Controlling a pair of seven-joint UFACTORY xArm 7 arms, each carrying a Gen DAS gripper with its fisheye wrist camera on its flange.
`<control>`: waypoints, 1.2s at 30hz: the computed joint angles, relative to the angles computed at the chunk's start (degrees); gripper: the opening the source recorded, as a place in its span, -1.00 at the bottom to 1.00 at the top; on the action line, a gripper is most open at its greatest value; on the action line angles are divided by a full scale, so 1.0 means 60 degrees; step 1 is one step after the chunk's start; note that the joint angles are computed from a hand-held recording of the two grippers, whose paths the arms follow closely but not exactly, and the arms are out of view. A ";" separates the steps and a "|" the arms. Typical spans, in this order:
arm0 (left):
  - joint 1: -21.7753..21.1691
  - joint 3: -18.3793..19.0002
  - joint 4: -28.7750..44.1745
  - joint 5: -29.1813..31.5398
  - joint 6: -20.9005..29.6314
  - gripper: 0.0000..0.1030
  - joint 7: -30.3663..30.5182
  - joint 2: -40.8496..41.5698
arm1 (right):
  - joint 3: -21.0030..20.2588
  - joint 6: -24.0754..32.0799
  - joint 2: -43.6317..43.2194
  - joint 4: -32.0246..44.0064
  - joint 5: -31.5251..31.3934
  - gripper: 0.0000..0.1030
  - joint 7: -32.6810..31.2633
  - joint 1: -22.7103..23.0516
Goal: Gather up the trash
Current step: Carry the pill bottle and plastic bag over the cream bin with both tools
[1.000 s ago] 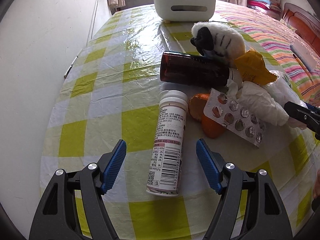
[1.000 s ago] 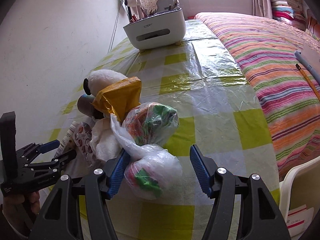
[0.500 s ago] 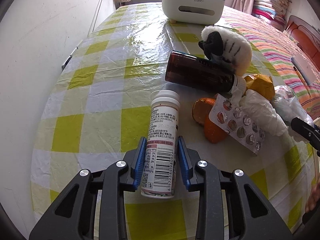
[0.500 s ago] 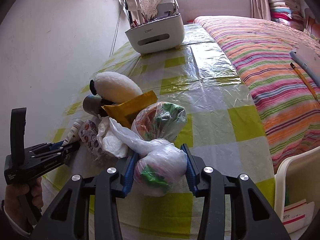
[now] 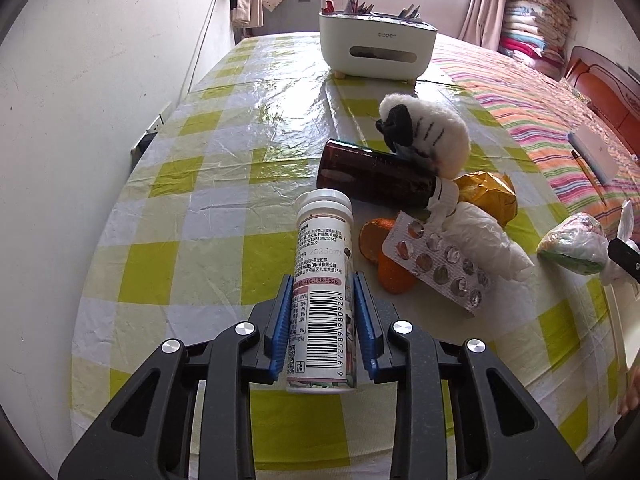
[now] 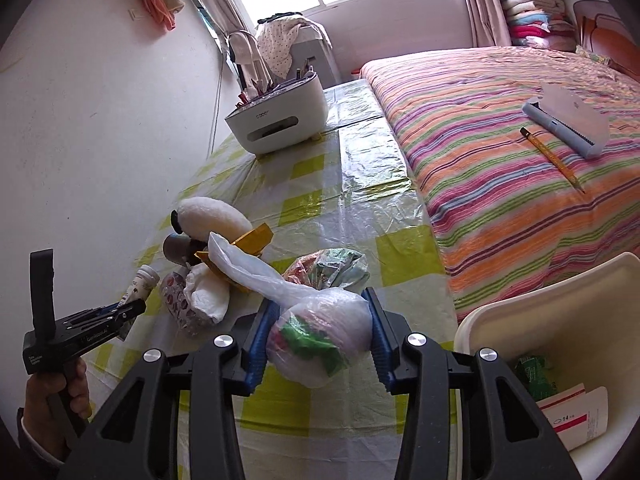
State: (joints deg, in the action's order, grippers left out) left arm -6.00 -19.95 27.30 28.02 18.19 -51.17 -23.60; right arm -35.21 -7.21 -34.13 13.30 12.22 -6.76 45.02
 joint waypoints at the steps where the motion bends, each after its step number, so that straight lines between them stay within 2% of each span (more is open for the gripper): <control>1: -0.0035 -0.0056 0.0001 0.0032 -0.0055 -0.46 -0.0027 -0.0072 | -0.0011 0.0004 -0.0093 -0.0050 -0.0009 -0.20 -0.0019 -0.0105; 12: 0.0310 -0.1368 0.0529 0.0680 -0.0759 -0.46 -0.1056 -0.0357 | 0.0104 -0.0288 -0.0839 -0.0480 -0.0165 -0.24 0.0018 -0.0916; 20: 0.0531 -0.2247 0.1426 0.1443 -0.0997 -0.46 -0.1979 0.0301 | 0.0446 -0.0433 -0.1429 -0.0834 -0.0413 -0.24 0.0168 -0.1825; 24: 0.0584 -0.2673 0.2001 0.2174 -0.1008 -0.46 -0.2645 0.0812 | 0.0310 -0.0308 -0.1806 -0.0940 -0.0413 -0.24 0.0080 -0.2123; 30: 0.0230 -0.2907 0.2859 0.3444 -0.0817 -0.46 -0.3672 0.1753 | 0.0136 -0.0097 -0.2320 -0.1113 -0.0259 -0.24 -0.0217 -0.2699; 36: -0.0385 -0.2932 0.3733 0.4475 -0.0618 -0.46 -0.4449 0.2746 | 0.0599 -0.0048 -0.2652 -0.1375 -0.0078 -0.24 -0.0446 -0.3861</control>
State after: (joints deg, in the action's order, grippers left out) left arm -8.31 -37.54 49.70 54.87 14.48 -77.86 -7.12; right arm -31.61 -7.50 -50.04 5.05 11.75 -9.44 21.85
